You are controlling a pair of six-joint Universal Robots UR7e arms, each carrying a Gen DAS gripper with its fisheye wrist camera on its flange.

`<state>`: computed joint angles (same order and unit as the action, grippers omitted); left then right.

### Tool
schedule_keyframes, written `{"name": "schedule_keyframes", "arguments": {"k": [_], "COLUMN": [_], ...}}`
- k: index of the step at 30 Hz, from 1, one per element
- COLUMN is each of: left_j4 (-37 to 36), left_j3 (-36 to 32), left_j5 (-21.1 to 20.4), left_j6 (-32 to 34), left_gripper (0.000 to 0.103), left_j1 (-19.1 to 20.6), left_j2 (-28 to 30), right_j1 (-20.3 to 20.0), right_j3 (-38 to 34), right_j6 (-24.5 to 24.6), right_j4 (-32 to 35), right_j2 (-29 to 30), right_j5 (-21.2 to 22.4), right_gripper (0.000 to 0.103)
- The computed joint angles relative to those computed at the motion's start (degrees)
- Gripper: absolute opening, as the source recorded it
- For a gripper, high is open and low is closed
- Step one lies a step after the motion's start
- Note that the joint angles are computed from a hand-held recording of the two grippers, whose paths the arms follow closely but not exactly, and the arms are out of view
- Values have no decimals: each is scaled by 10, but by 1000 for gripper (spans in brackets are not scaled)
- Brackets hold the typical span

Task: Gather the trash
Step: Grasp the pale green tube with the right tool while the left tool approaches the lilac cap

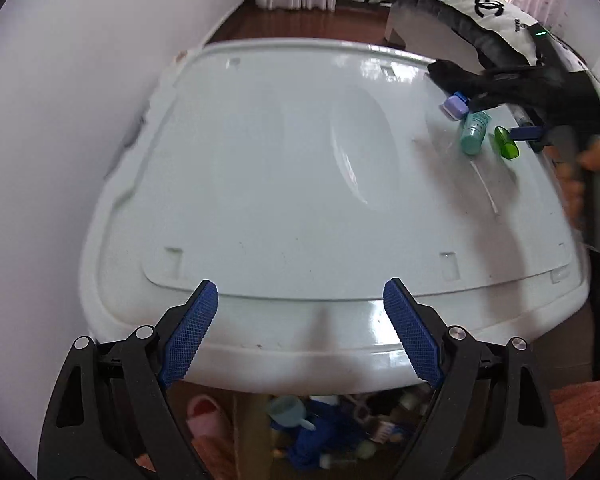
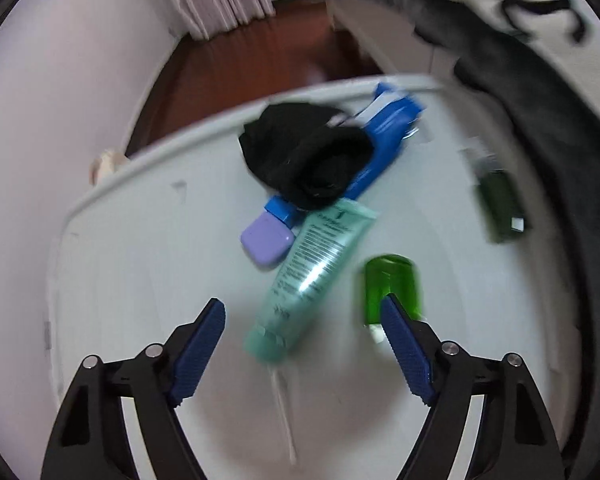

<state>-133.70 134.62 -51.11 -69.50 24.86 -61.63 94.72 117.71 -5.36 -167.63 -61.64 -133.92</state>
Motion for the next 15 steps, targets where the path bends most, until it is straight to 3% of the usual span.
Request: {"name": "schedule_keyframes", "arguments": {"k": [1, 3, 4, 5, 8, 10, 12, 15], "left_j4": [-6, -6, -7, -8, 2, 0, -3, -17], "left_j3": [2, 0, 1, 1, -1, -1, 0, 2], "left_j5": [-2, -1, 0, 1, 3, 3, 8, 22], "left_j6": [3, 4, 4, 4, 2, 6, 11, 29], "left_gripper": [83, 83, 83, 83, 83, 83, 83, 83], "left_j1": [1, 2, 0, -1, -6, -7, -11, -14], "left_j2": [-1, -2, -2, -1, 3, 6, 10, 16], "right_j1": [-2, 11, 14, 14, 14, 11, 16, 22], "right_j3": [-6, -20, -20, -17, 0, 17, 53, 106], "right_j6": [2, -42, -66, -70, -38, -23, -39, -43], "right_j4": [-11, -80, -113, -122, -61, -34, -37, -5], "right_j2": [20, 73, 85, 84, 54, 28, -12, -105], "right_j5": [-18, -93, -103, -95, -70, -47, -27, 18], "right_gripper": [74, 70, 66, 53, 35, 34, 34, 34]}}
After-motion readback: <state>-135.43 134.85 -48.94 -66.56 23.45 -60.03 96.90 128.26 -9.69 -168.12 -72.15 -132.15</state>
